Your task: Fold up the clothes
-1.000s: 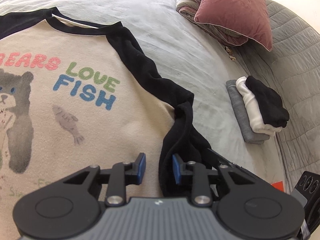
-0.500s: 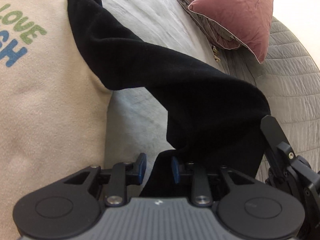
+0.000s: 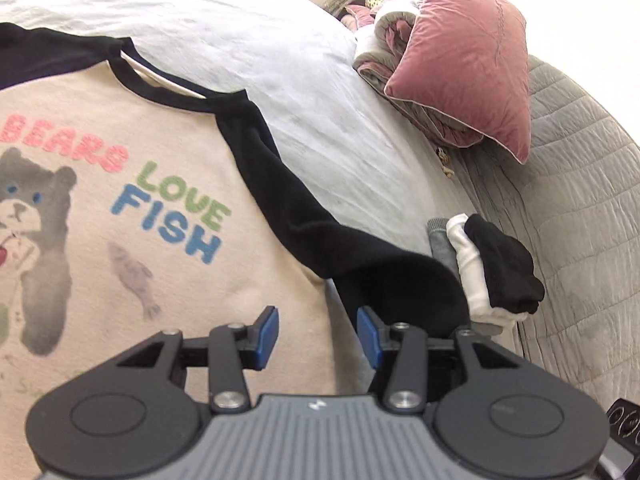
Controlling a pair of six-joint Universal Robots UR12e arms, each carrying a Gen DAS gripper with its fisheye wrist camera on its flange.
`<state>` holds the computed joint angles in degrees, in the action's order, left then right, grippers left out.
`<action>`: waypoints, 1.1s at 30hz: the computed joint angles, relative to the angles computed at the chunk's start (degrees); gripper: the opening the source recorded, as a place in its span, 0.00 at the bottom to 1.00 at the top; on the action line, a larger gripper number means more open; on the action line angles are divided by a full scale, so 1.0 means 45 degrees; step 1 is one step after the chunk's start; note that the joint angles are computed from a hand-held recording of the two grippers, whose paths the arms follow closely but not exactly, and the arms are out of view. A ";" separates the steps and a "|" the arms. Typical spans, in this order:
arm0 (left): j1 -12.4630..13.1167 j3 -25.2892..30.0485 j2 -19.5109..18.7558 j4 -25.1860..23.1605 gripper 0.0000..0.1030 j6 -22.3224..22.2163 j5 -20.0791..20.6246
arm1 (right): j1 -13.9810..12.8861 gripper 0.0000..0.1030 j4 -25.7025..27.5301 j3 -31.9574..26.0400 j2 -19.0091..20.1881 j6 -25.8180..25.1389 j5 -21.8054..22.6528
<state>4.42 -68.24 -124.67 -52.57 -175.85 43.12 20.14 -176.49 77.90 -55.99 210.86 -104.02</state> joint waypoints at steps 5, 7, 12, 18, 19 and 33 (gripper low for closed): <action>0.0027 0.0153 -0.0097 -0.0012 0.43 0.0052 -0.0059 | 0.0138 0.05 0.1191 -0.0324 0.0177 -0.0521 0.1363; 0.0010 0.0159 -0.0106 -0.0154 0.43 0.0270 -0.0147 | 0.0221 0.05 0.1838 -0.0618 0.0365 -0.0827 0.1763; -0.0104 0.0394 -0.0175 -0.1545 0.43 0.1385 -0.0371 | 0.0353 0.06 0.3354 -0.1102 0.0713 -0.1068 0.2092; -0.0208 0.0557 -0.0250 -0.2335 0.43 0.1805 -0.0028 | 0.0153 0.39 0.3047 -0.0532 0.0280 -0.0798 0.2941; -0.0203 0.0481 -0.0195 -0.2220 0.43 0.1810 0.0023 | 0.0078 0.47 0.2735 -0.0277 0.0109 -0.0727 0.3128; -0.0521 -0.0305 0.0627 -0.1340 0.47 0.4221 0.0340 | -0.0465 0.51 0.1028 0.2251 -0.1496 0.2878 0.1650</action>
